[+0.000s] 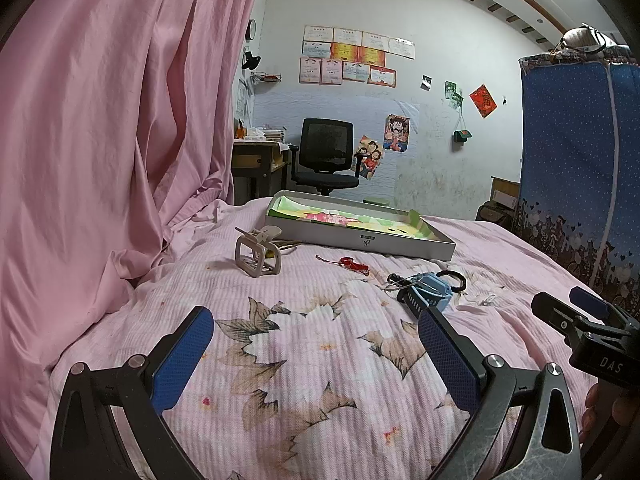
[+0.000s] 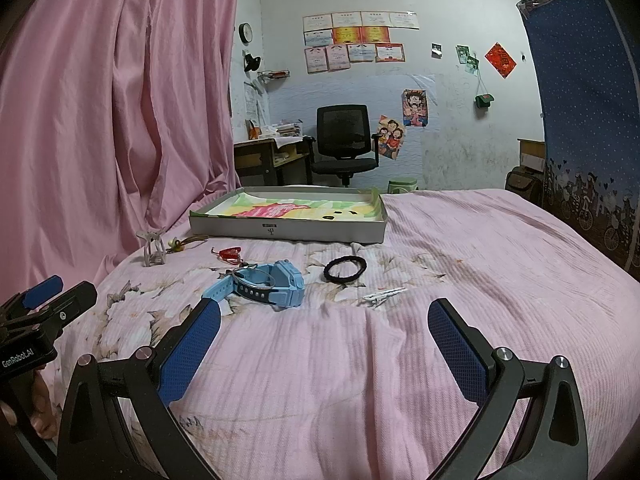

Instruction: Organize jewelry

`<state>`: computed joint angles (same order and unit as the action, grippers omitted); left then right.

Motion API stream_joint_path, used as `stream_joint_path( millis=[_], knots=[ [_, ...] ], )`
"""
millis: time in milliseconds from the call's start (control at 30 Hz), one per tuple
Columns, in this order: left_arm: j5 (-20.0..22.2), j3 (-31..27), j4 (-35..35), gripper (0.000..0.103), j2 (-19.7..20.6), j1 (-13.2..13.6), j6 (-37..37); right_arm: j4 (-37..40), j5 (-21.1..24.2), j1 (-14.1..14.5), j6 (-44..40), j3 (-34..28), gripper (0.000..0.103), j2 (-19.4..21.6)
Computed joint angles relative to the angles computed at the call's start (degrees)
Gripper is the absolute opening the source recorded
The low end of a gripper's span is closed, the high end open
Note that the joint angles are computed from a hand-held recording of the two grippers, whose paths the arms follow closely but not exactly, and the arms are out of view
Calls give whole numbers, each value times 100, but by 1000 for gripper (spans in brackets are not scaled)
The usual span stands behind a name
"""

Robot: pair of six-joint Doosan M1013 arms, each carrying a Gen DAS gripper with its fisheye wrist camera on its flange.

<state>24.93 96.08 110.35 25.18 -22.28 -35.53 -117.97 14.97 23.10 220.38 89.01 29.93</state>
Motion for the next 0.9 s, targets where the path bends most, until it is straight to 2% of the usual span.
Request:
stream_joint_path(
  millis=[900],
  knots=[
    [9, 5, 22, 103, 0, -2, -23, -27, -8, -5, 37, 15, 102, -13]
  ],
)
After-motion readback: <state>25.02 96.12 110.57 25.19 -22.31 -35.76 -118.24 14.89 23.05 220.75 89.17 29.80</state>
